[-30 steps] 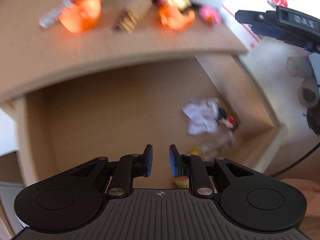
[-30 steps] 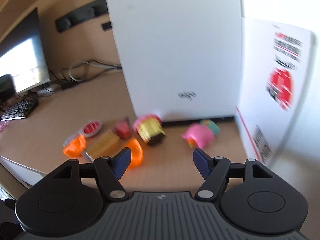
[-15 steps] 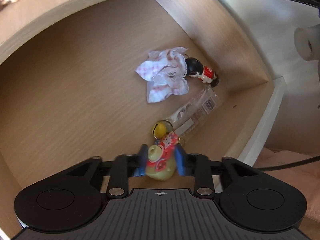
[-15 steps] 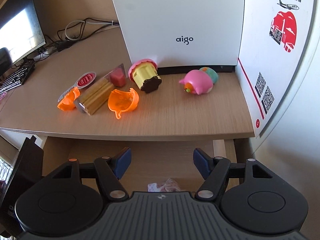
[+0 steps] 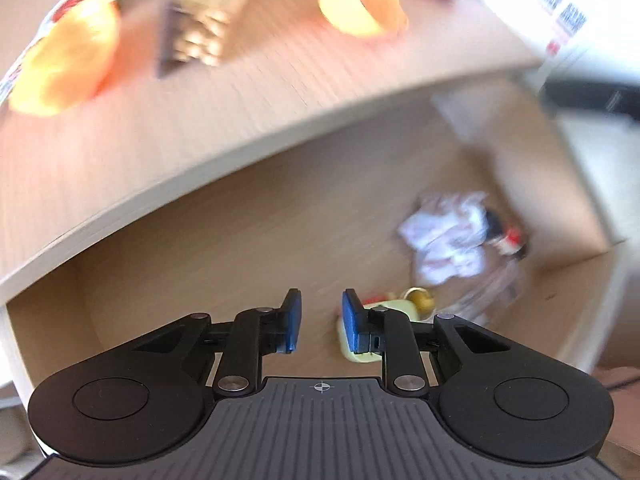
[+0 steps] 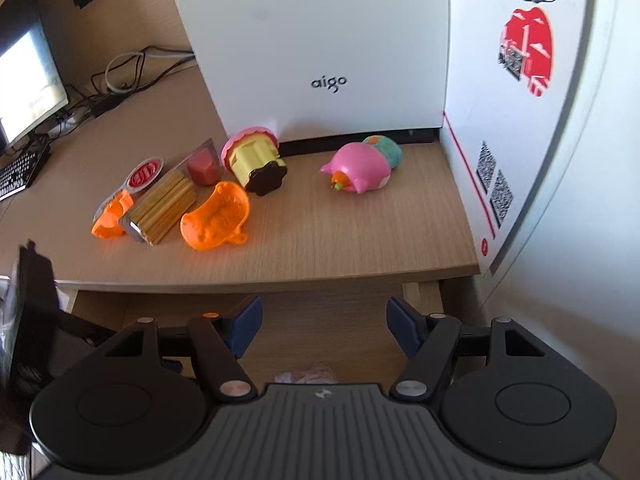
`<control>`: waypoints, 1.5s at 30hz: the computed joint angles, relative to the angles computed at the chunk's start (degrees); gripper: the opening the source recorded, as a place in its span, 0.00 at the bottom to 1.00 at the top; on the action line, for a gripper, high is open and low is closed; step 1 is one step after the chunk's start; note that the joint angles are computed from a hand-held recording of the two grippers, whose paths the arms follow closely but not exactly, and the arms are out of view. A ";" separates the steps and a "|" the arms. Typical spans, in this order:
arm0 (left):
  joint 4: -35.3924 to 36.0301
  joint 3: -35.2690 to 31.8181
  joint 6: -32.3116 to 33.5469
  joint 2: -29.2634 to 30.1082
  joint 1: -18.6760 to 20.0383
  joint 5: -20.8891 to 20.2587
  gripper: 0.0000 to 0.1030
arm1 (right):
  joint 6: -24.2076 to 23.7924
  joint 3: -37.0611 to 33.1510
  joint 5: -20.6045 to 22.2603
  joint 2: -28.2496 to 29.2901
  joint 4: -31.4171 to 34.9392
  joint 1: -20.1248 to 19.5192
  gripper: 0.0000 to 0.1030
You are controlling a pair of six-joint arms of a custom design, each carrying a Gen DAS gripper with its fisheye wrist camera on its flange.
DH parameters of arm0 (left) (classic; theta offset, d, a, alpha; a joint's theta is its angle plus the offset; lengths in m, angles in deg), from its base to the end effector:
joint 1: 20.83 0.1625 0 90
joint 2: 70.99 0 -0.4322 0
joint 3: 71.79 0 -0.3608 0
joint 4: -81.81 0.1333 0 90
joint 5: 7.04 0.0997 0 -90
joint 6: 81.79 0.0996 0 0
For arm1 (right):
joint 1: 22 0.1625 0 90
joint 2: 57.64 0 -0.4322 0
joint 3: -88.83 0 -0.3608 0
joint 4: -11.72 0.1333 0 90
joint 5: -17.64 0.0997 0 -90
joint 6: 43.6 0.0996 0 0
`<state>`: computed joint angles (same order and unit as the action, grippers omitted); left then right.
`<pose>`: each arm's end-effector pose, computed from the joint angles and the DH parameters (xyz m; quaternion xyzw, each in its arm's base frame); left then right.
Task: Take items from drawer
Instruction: 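Grasp the pale green keychain toy in the drawer with the left tool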
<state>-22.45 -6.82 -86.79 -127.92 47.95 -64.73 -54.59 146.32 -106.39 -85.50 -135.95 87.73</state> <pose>-0.0800 -0.7213 0.4013 0.1204 0.9516 -0.1138 0.2588 0.3507 -0.7481 0.1601 0.1774 -0.9134 0.2526 0.2654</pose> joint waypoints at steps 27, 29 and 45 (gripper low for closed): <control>-10.32 8.25 31.09 -4.17 1.65 -9.14 0.31 | -1.24 0.79 -2.21 -0.46 4.25 0.56 0.67; -8.07 9.07 37.11 -4.71 0.81 -8.34 0.31 | -1.07 0.57 -1.55 -0.40 5.83 0.42 0.67; -16.21 11.27 32.35 -0.06 0.59 0.13 0.46 | -0.39 1.25 -2.17 -0.53 8.21 0.35 0.67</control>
